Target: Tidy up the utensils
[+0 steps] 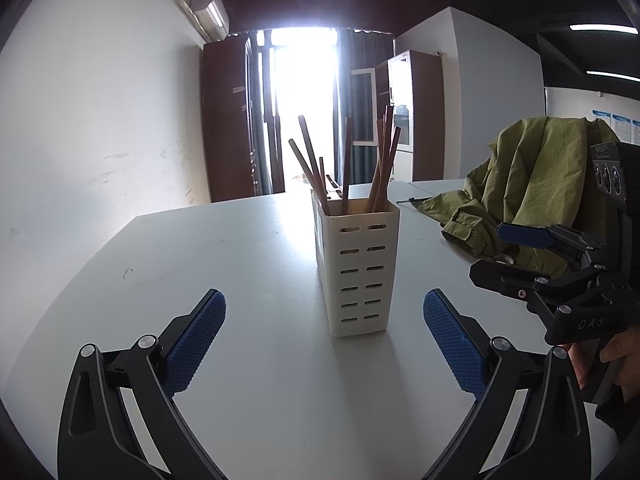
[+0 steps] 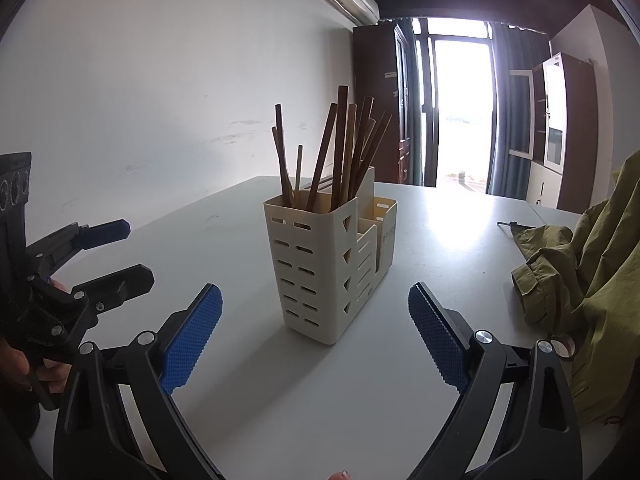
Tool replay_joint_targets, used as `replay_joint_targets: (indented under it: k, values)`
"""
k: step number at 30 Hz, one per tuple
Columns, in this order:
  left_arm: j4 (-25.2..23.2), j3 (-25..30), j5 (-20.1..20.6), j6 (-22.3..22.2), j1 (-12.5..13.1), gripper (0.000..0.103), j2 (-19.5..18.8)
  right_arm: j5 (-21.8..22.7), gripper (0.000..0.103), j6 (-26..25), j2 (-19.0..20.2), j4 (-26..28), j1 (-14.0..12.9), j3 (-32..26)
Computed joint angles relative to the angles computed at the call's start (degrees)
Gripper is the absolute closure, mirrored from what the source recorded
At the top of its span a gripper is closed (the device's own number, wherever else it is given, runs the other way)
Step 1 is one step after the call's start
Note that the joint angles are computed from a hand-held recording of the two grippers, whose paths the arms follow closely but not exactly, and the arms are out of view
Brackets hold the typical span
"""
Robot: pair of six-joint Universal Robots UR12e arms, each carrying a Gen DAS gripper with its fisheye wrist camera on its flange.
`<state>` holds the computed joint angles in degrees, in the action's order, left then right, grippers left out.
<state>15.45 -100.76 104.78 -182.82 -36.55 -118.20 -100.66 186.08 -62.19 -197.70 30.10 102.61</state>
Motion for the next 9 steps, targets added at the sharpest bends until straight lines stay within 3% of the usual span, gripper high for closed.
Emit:
replay_joint_targets:
  k: [9]
  values:
    - [-0.8,-0.1,-1.1,-0.6,0.3,0.006,0.2,-0.3,0.007,0.0,0.1,0.1,0.1,-0.2]
